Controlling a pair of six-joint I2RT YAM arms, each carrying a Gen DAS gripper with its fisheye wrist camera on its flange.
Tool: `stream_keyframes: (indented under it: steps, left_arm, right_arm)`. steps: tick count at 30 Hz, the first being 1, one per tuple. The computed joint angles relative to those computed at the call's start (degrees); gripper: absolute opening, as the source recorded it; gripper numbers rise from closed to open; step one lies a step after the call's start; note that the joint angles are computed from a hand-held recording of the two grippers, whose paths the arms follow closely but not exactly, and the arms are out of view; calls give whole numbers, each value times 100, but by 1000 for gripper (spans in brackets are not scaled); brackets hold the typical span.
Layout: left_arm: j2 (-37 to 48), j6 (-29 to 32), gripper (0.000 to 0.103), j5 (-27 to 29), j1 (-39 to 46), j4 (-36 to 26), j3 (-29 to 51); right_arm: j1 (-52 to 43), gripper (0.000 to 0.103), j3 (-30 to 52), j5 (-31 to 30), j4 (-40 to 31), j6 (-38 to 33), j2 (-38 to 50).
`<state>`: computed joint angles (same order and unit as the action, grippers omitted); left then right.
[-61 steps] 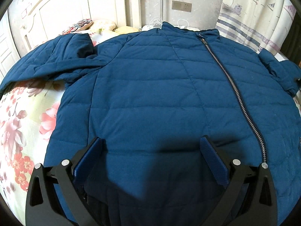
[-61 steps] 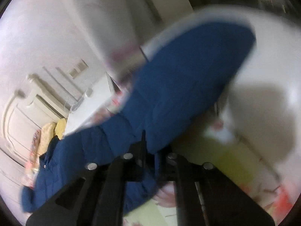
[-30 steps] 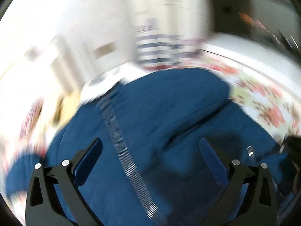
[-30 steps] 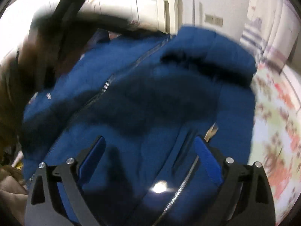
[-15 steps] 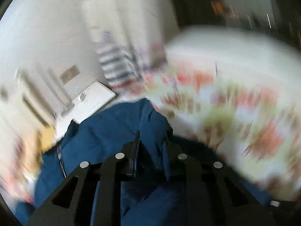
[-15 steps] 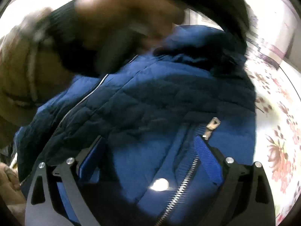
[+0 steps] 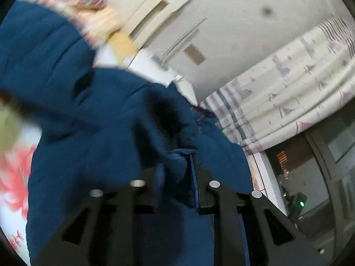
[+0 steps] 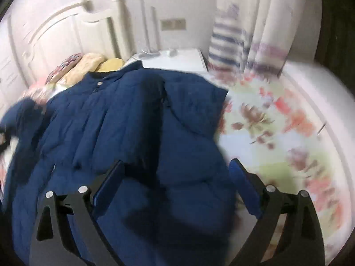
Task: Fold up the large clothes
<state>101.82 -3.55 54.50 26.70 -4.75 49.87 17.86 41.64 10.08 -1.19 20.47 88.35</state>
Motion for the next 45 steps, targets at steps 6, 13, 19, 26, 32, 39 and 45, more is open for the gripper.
stream_keyframes:
  steps: [6, 13, 19, 26, 32, 39, 45]
  left_arm:
    - [819, -468, 63, 596, 301, 158, 384]
    - [672, -1089, 87, 960, 216, 1245, -25]
    - [414, 199, 24, -698, -388, -116, 499]
    - [-1153, -904, 18, -543, -41, 836, -147]
    - [-862, 209, 20, -1890, -242, -139, -83]
    - [-2635, -720, 88, -4279, -749, 1857, -1797]
    - [-2061, 777, 91, -5008, -2182, 1086, -924]
  right_arm:
    - [100, 98, -456, 239, 902, 303, 341]
    - [204, 98, -1033, 172, 1362, 686, -146]
    - [-8, 98, -1253, -60, 1615, 944, -256]
    - [-146, 98, -1487, -151, 1909, 1052, -410]
    - [-194, 98, -1367, -139, 1736, 1159, -289]
    - [-73, 79, -1679, 119, 2123, 1116, -599]
    - [522, 56, -1079, 543, 1623, 393, -284]
